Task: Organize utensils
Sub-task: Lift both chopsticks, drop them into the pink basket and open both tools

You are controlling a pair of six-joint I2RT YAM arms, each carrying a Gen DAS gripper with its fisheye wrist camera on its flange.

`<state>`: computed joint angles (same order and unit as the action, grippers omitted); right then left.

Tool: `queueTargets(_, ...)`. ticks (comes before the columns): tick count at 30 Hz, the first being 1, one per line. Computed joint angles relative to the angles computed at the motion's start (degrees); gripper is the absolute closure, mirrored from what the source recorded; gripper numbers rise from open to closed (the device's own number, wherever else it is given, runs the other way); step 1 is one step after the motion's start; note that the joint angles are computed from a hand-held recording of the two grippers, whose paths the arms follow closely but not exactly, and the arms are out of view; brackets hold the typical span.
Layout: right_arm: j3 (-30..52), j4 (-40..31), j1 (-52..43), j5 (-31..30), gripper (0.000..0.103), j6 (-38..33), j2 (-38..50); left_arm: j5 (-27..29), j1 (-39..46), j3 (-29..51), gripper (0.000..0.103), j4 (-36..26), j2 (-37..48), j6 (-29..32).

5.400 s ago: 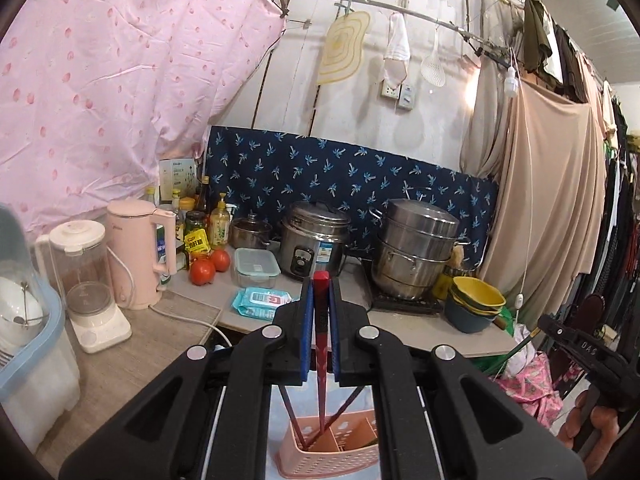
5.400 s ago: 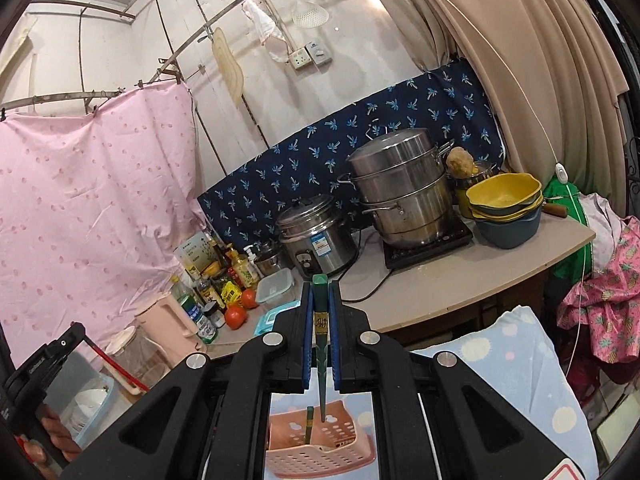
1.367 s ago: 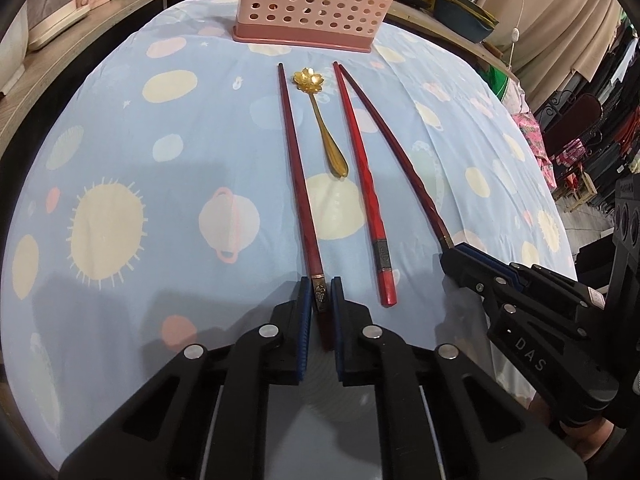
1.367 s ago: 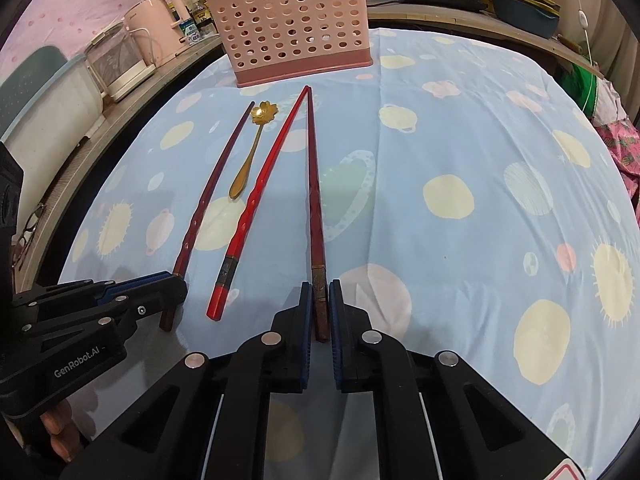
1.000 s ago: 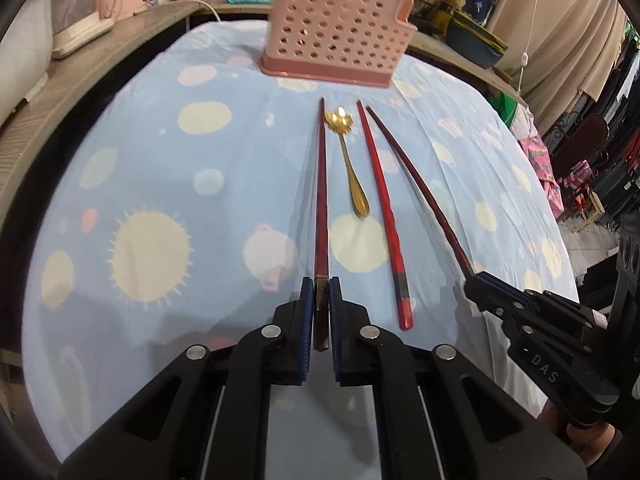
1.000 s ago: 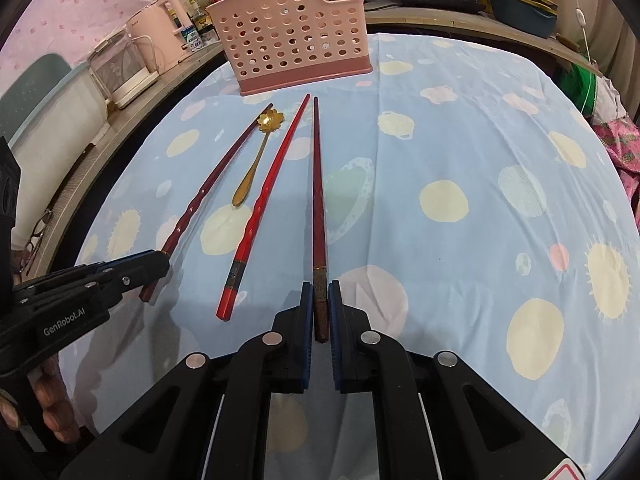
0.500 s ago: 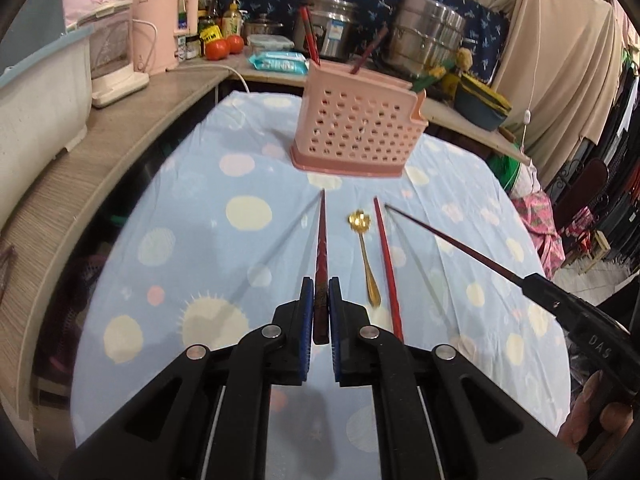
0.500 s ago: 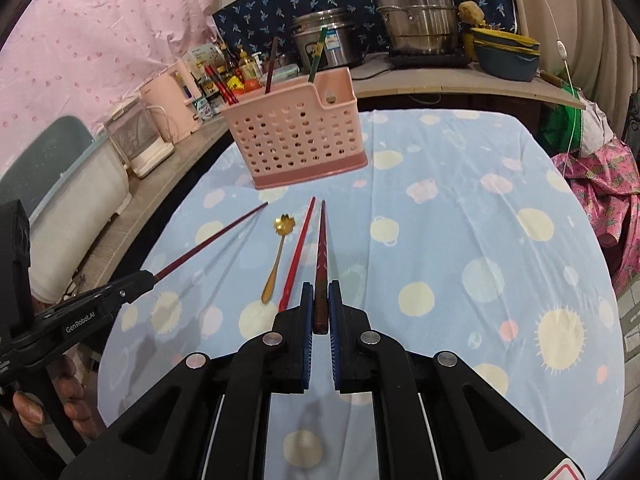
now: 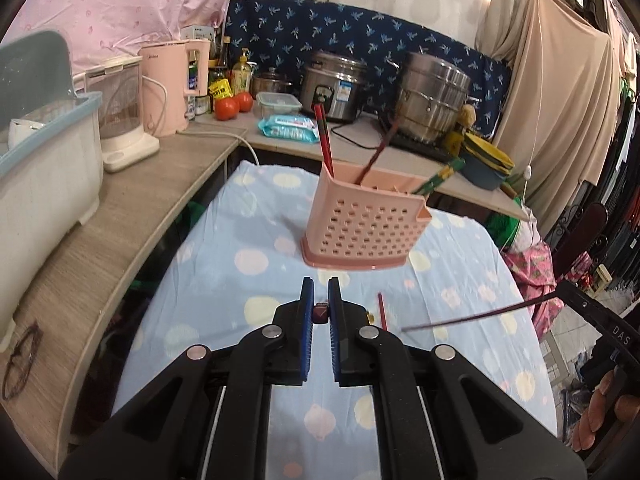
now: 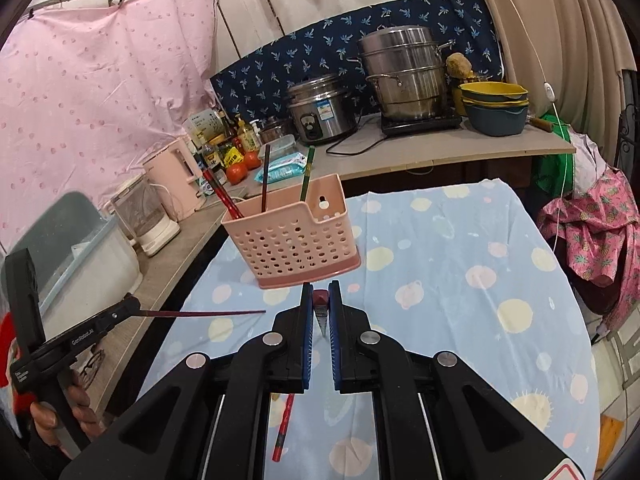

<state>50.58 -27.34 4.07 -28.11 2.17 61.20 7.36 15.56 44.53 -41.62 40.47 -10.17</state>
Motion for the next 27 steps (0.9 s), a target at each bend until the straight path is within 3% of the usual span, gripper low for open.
queueTargets(17, 15.45, 6.50, 2.32, -2.74, 0.096, 7.46, 11.76, 7.48, 5.34, 16.80, 0.096, 6.61, 13.58, -0.95)
queueTargets(27, 30.21, 12.04, 5.76, -1.19, 0.096, 14.31, 22.02, 1.55, 0.43, 30.67, 0.096, 13.04, 22.56, -1.91)
